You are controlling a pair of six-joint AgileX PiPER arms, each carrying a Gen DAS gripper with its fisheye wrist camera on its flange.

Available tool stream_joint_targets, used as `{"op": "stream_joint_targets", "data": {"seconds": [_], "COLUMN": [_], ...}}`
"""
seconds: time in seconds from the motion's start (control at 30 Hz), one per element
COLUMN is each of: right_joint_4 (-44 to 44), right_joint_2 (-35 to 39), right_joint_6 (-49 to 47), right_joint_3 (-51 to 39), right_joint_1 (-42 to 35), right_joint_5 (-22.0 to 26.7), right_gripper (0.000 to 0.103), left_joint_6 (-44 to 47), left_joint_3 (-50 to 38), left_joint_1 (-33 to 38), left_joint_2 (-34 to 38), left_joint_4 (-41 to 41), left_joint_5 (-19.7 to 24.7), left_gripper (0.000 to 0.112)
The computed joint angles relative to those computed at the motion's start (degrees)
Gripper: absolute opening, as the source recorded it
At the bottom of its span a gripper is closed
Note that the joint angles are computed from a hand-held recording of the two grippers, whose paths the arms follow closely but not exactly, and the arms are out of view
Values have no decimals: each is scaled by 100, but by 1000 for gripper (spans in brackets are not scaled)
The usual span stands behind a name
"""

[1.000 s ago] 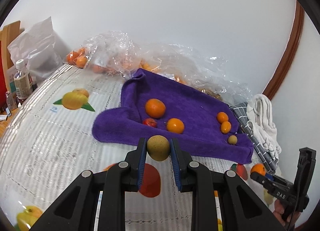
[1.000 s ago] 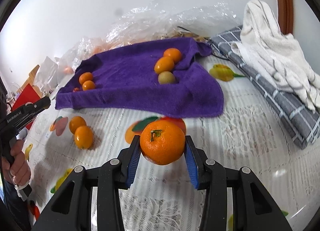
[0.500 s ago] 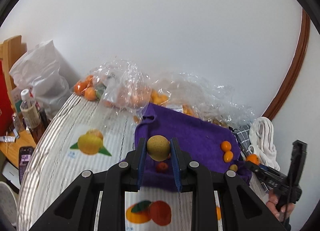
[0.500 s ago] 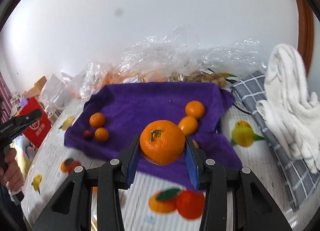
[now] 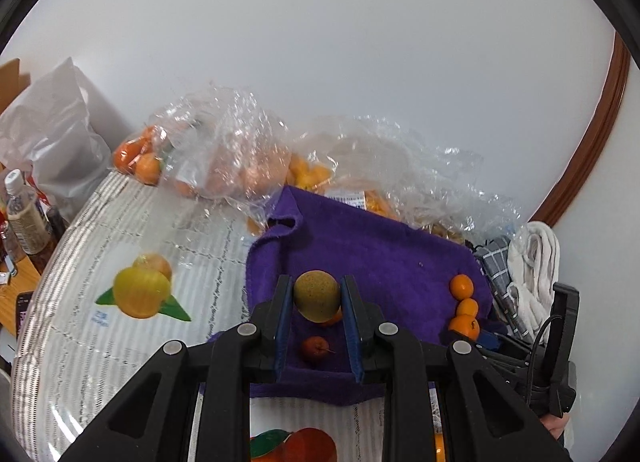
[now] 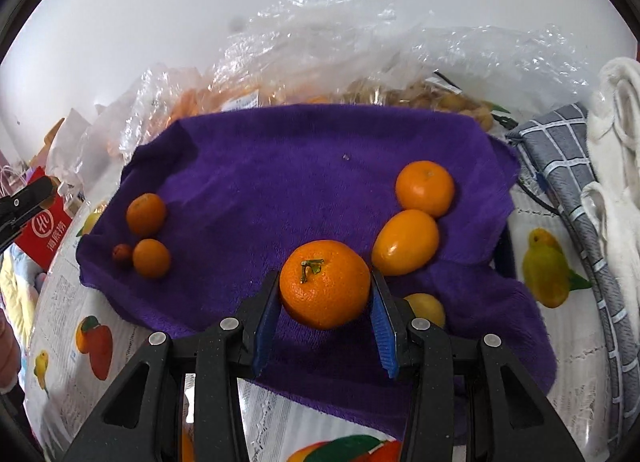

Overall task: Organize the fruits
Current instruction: 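Lower both fruits onto the purple towel and open both grippers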

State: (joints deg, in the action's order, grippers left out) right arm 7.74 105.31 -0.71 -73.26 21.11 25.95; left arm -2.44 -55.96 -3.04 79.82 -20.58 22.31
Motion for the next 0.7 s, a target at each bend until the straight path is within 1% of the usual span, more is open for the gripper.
{"op": "stream_joint_targets", "data": {"seconds": [0.07,0.27,0.33,0.37,0.43,0.53,0.57,0.63,0.7], "right_joint_4": [-239,-233,-86,-48,-41,253,134,-86,-250], "right_joint_2": [65,151,77,16,-191,-533,-695,-926,-1141], "right_joint_6": [204,192,48,13,16,-370,-340,-284,-260], "right_joint_3": [-84,-146,-120,-83,27,187,302,471,663], "right_joint_1": [60,114,81,68,49,-41,-54,-98,-195], "right_joint_5": [72,127,167,149,114,128,66,-10,-75], "right_gripper": [43,44,51,56,58,61,62,63,63], "left_joint_6": [-44,-203,-306,-396,-516,-718,-783,-1180,-1409], "left_joint_3": [-44,-332,-474,-541,-691,-995,-1066,-1307,-1660], "left_joint_1": [-60,-266,-379,-453,-575,-765,-817,-997,-1110], "left_joint_2": [92,439,594,677,852,1164,1231,1449,1752], "left_joint_4": [57,135,240,322,411,520,585,1006,1234], "left_joint_5": [8,153,206,215,262,375,397,490,709], "left_gripper": [23,23,23,23,23,23,23,23,23]}}
